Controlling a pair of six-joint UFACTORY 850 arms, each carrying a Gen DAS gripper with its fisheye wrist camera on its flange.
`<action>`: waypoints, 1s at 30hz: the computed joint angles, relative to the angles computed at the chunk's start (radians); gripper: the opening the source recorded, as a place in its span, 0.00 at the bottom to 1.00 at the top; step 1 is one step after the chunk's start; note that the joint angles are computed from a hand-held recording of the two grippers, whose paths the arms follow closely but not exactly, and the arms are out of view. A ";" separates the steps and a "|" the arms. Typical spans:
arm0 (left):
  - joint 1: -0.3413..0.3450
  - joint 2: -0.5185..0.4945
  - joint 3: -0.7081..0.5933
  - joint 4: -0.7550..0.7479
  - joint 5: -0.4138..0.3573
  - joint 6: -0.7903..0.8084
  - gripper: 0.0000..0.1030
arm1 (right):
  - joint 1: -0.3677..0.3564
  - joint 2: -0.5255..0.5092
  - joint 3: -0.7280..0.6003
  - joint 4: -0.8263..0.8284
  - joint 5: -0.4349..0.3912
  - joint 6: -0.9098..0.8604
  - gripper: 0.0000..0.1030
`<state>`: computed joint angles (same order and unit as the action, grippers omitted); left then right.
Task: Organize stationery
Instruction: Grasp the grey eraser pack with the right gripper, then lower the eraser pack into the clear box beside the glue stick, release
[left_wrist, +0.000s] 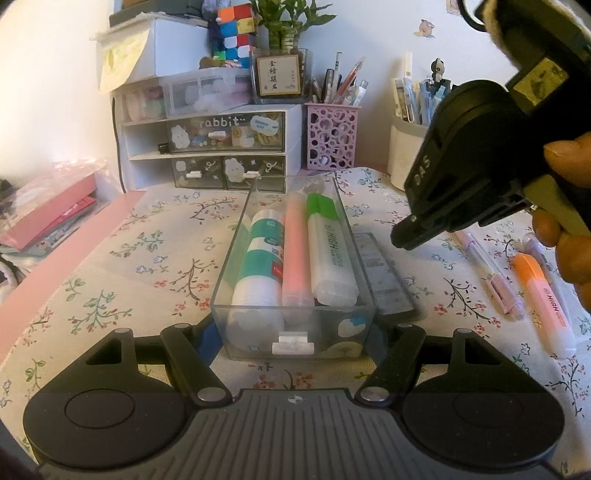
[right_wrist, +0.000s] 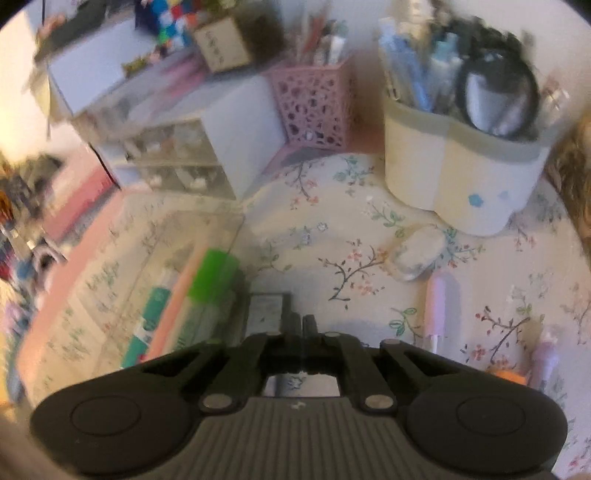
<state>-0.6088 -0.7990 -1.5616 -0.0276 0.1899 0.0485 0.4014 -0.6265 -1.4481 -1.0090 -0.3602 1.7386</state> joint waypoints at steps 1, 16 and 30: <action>0.000 0.000 0.000 -0.001 0.000 0.001 0.70 | 0.001 -0.006 -0.005 0.005 -0.015 -0.006 0.00; 0.016 0.025 0.040 -0.163 0.017 0.147 0.70 | 0.037 -0.090 -0.137 0.203 -0.085 -0.396 0.35; 0.023 0.029 0.043 -0.220 0.021 0.195 0.70 | 0.031 -0.015 -0.018 -0.032 0.001 -0.056 0.28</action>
<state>-0.5863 -0.7701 -1.5189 -0.2479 0.2110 0.2431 0.4322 -0.6416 -1.4659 -1.0407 -0.3589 1.6822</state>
